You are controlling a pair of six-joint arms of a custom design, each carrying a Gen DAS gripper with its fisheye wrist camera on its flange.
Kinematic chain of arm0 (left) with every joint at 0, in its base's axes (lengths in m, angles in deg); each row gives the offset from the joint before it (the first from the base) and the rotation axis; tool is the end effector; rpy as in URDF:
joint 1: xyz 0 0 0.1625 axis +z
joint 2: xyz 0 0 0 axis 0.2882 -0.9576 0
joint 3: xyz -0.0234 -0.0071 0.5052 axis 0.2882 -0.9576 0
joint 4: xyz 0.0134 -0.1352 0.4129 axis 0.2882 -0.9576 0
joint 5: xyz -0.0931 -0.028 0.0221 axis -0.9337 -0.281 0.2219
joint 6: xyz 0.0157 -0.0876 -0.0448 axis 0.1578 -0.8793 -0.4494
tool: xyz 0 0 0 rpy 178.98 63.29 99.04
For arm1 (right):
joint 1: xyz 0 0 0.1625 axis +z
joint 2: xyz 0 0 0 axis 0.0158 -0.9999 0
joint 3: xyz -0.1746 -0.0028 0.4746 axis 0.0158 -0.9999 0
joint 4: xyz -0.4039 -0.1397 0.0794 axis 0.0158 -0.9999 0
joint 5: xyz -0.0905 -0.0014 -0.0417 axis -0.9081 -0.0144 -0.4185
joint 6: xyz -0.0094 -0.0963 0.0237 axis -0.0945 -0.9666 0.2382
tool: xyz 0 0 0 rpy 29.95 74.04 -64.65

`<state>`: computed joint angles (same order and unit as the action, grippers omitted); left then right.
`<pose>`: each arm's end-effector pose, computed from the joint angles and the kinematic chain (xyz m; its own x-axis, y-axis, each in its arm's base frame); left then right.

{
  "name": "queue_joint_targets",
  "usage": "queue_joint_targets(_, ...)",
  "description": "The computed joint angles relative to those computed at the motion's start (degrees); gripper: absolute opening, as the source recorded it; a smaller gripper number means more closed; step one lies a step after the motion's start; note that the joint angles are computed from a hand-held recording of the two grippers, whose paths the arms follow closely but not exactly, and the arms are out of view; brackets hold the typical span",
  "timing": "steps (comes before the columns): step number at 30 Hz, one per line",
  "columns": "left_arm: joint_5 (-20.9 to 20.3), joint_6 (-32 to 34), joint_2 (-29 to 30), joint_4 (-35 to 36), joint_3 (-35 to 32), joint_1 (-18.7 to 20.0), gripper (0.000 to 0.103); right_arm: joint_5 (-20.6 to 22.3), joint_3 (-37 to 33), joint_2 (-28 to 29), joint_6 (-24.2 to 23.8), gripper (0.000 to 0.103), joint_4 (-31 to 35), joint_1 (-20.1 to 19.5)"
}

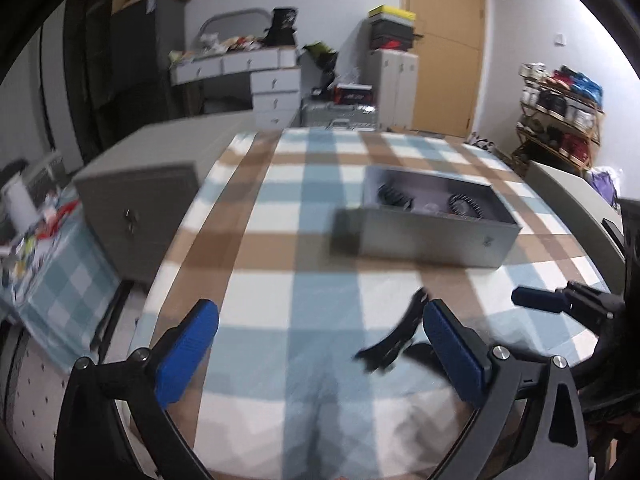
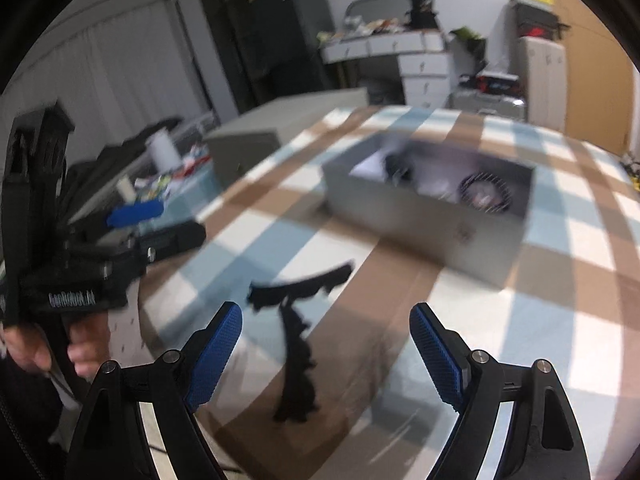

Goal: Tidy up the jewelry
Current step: 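Lift both tools out of the box toward the black combs, then grasp a black comb clip with the right tool while the left tool grasps another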

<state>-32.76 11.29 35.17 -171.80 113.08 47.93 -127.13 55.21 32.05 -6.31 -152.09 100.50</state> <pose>-0.1074 -0.6546 0.1860 -0.6651 0.4152 -0.6207 0.7107 0.6070 -0.3555 0.2196 -0.6028 0.0638 -0.8153 -0.2537 0.5205 -0.5233 0.7076 -0.4748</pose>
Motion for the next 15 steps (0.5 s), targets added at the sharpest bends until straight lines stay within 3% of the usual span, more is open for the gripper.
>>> queue_joint_targets(2, 0.9, -1.2, -0.3, 0.1, 0.0, 0.6, 0.1, -0.8, -0.3, 1.1, -1.2, 0.085, 0.8, 0.3)
queue_joint_targets(11, 1.7, -4.5, -1.7, 1.0, 1.5, 1.8, 0.1, -6.0, -1.4, 4.5, -4.0, 0.053, -0.1, 1.4)
queue_joint_targets(13, 1.7, -4.6, -1.8, 1.1, 1.6, 2.0, 0.1, -8.0, -1.8, 5.2, -4.8, 0.032, -1.0, 1.8)
queue_joint_targets(15, 1.7, -5.1, -2.0, 2.0, 1.5, 2.1, 0.1, -10.1, -2.3, 5.8, -6.2, 0.019, -1.7, 2.3)
